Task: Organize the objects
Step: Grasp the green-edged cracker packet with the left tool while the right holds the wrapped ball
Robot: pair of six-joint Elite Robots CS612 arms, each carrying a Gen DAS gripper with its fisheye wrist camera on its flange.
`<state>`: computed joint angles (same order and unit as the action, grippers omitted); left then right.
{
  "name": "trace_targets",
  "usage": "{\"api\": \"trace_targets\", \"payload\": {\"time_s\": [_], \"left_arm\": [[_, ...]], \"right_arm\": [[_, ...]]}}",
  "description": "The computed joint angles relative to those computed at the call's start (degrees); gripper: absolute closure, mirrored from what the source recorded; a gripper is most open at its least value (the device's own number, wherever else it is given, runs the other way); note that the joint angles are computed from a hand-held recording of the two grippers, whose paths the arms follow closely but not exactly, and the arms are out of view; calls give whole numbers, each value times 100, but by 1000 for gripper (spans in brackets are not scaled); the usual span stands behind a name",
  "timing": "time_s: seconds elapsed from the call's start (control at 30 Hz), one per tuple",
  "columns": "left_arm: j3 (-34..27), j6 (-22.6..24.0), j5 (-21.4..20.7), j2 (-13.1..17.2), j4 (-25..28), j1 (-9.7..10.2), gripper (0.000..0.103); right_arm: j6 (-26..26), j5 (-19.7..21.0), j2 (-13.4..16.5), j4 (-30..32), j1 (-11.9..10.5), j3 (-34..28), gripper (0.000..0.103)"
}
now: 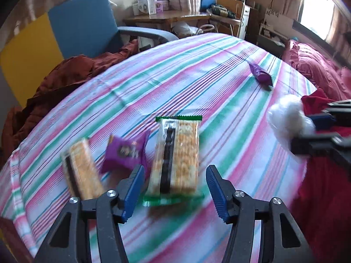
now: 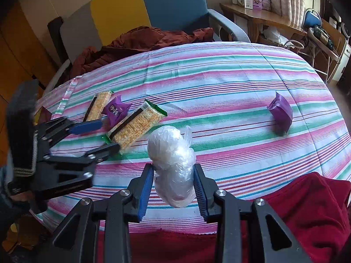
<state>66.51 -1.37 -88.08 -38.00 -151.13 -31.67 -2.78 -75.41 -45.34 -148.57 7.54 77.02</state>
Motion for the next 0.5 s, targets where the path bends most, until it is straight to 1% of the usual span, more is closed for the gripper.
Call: {"api": "trace_targets", "payload": {"time_s": [0.07,0.13,0.2,0.23,0.27,0.3,0.37,0.47,0.5], "left_arm": [[-205,67,-37,125,128,5,42],[-396,130,49,251,238,-4,42],[-550,129,-8,350,358,8,43],[-617,137,-34,394,417,8,44],[-636,161,-40,412,439,2,52],[-615,155,-65,412,375,-3,55],[-449,72,-57,338,215,-17,56],[27,-114,-99,111,-106,-33,57],[303,-156,-46,-19,-297,-51,57]], "right_arm": [[-15,84,-2,-28,-9,10,67],[-9,115,0,-41,-12,11,67],[-36,162,5,-52,-17,10,67],[-35,159,7,-49,-16,7,67],[-36,165,8,-49,-18,6,67],[-37,183,9,-55,-22,5,67],[-12,165,17,-48,-22,-4,67],[-18,159,31,-14,-20,-35,67],[-16,161,34,-12,-22,-39,67]]}}
